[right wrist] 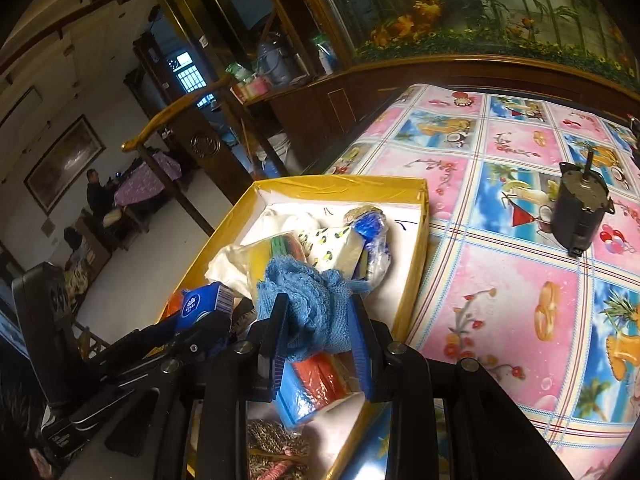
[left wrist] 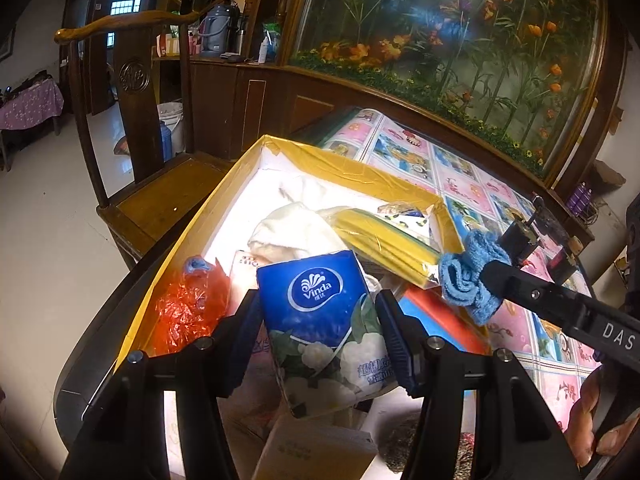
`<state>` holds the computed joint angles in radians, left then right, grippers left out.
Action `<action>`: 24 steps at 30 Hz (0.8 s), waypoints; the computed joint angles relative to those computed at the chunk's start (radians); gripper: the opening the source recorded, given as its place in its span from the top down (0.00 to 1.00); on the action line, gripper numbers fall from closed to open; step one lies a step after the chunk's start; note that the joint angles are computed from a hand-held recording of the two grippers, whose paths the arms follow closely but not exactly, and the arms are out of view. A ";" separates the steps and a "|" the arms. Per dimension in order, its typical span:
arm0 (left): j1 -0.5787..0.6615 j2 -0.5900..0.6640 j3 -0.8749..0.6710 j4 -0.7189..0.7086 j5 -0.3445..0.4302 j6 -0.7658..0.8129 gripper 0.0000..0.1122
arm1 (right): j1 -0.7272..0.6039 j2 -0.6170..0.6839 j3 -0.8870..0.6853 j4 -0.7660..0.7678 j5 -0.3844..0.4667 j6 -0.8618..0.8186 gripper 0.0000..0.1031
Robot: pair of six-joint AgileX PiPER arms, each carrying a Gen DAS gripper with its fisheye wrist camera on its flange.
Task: Organize soft objects
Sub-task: 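Lower and release the Vinda pack and blue cloth into the box with both tools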
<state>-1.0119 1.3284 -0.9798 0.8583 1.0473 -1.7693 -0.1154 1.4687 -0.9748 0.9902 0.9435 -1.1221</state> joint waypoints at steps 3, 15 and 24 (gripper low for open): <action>0.006 -0.002 0.007 -0.003 -0.010 0.004 0.49 | 0.051 0.019 -0.002 -0.012 -0.060 0.019 0.70; 0.010 0.005 0.004 -0.005 -0.009 0.022 0.49 | 0.198 0.080 -0.026 -0.037 -0.260 0.074 0.70; -0.015 0.039 -0.021 0.008 0.042 0.023 0.48 | 0.173 0.084 -0.021 -0.016 -0.244 0.053 0.70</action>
